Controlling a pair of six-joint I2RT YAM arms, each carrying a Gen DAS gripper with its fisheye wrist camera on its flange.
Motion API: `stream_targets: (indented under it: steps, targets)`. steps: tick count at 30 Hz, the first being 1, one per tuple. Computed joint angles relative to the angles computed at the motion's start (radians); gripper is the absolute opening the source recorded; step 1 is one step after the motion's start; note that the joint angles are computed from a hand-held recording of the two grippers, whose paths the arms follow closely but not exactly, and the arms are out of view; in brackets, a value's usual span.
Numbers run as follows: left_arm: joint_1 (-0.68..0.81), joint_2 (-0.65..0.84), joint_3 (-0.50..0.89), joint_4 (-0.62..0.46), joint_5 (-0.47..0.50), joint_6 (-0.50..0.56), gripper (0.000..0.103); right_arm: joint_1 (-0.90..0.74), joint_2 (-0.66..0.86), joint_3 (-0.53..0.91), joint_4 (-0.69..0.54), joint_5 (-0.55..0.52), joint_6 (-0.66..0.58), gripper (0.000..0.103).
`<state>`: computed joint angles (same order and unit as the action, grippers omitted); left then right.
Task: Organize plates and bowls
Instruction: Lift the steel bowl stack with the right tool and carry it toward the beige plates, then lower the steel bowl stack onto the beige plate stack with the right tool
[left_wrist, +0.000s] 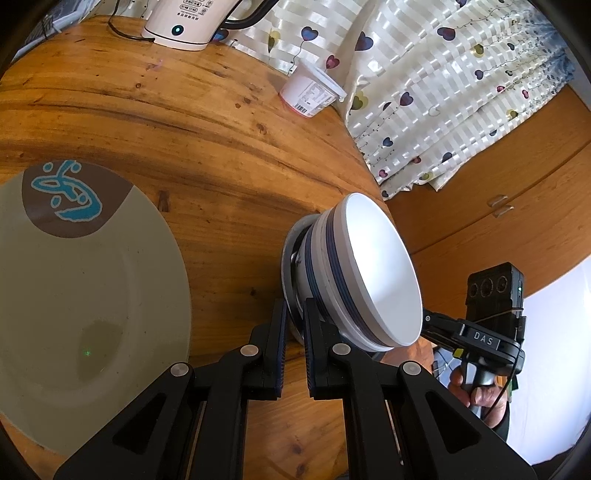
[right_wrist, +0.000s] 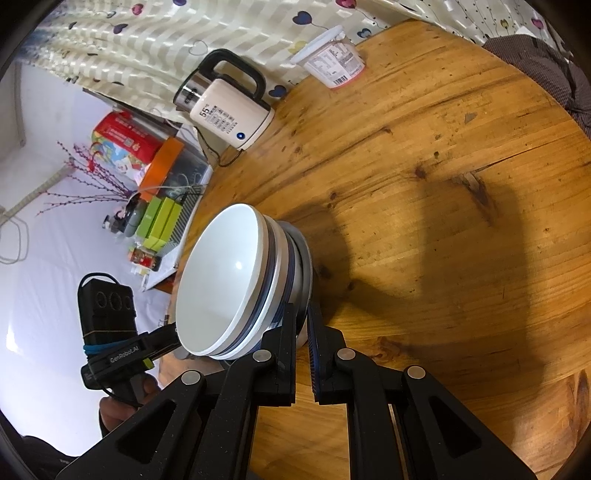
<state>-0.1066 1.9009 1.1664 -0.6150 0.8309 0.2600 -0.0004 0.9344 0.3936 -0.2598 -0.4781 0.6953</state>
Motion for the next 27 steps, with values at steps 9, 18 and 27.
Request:
stream_targets:
  steps: [9, 18, 27]
  targets:
    - [0.019, -0.025, 0.000, -0.008, 0.006, 0.007, 0.007, 0.028, 0.022, 0.042, -0.005, 0.020, 0.004, 0.008]
    - [0.070, -0.061, 0.005, -0.042, 0.018, 0.034, 0.007, 0.087, 0.076, 0.108, 0.011, 0.047, 0.017, 0.008]
    - [0.134, -0.079, 0.023, -0.077, 0.024, 0.060, 0.007, 0.156, 0.167, 0.180, 0.046, 0.068, 0.029, 0.008]
